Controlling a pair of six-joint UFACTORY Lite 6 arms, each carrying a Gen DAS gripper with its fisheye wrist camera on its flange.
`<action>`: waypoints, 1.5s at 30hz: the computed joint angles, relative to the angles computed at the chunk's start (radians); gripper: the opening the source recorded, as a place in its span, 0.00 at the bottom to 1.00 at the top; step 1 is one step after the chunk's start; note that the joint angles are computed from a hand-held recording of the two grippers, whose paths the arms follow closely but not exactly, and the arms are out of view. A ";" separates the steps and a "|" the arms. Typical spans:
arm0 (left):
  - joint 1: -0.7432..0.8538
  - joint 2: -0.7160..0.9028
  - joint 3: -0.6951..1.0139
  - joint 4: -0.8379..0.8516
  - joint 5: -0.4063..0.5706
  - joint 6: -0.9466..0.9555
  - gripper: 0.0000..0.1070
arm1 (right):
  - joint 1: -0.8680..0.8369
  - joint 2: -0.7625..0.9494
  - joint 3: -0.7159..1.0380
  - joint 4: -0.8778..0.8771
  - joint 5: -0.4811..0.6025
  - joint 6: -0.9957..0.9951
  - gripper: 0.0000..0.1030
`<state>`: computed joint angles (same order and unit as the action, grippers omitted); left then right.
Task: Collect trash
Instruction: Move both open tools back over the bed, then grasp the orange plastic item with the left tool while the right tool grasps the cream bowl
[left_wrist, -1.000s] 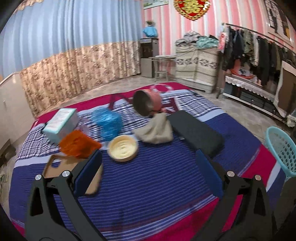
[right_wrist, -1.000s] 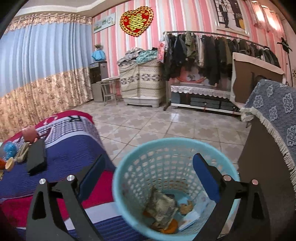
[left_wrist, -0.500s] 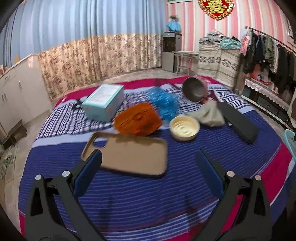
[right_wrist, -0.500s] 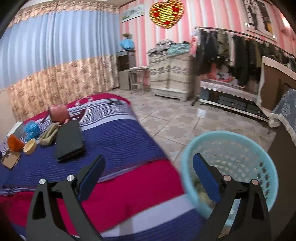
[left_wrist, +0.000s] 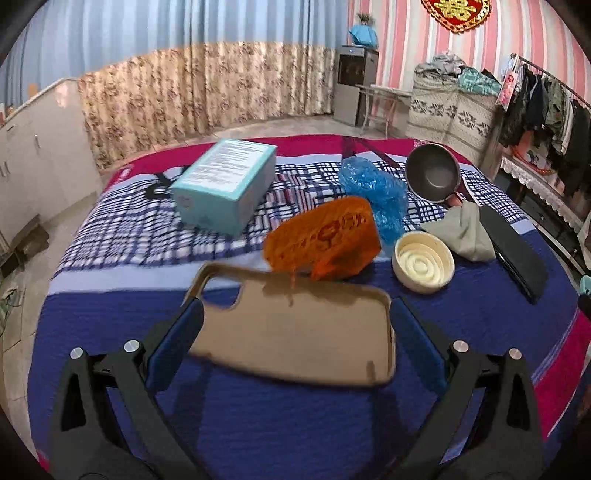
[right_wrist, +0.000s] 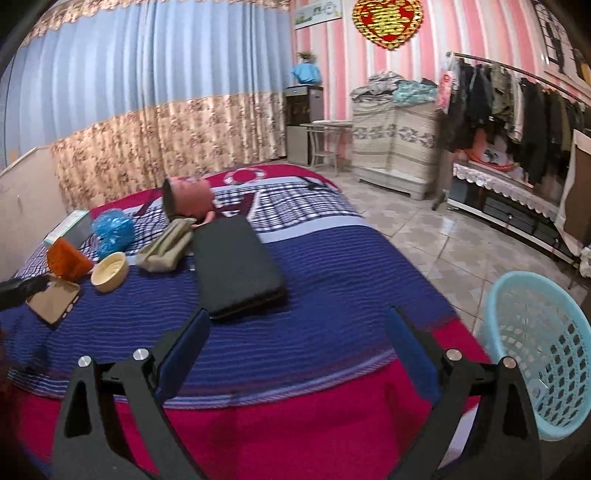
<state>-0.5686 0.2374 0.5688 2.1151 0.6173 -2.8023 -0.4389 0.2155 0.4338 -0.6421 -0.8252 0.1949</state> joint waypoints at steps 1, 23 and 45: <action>0.026 0.024 0.038 0.016 -0.021 0.012 0.91 | 0.013 -0.004 -0.005 0.012 0.001 -0.011 0.91; 0.024 0.064 0.090 0.071 0.011 0.102 0.02 | 0.299 -0.026 -0.016 0.232 0.096 -0.133 0.91; 0.029 -0.201 -0.377 0.036 0.270 -0.124 0.02 | 0.821 0.316 0.481 0.483 0.430 -0.071 0.79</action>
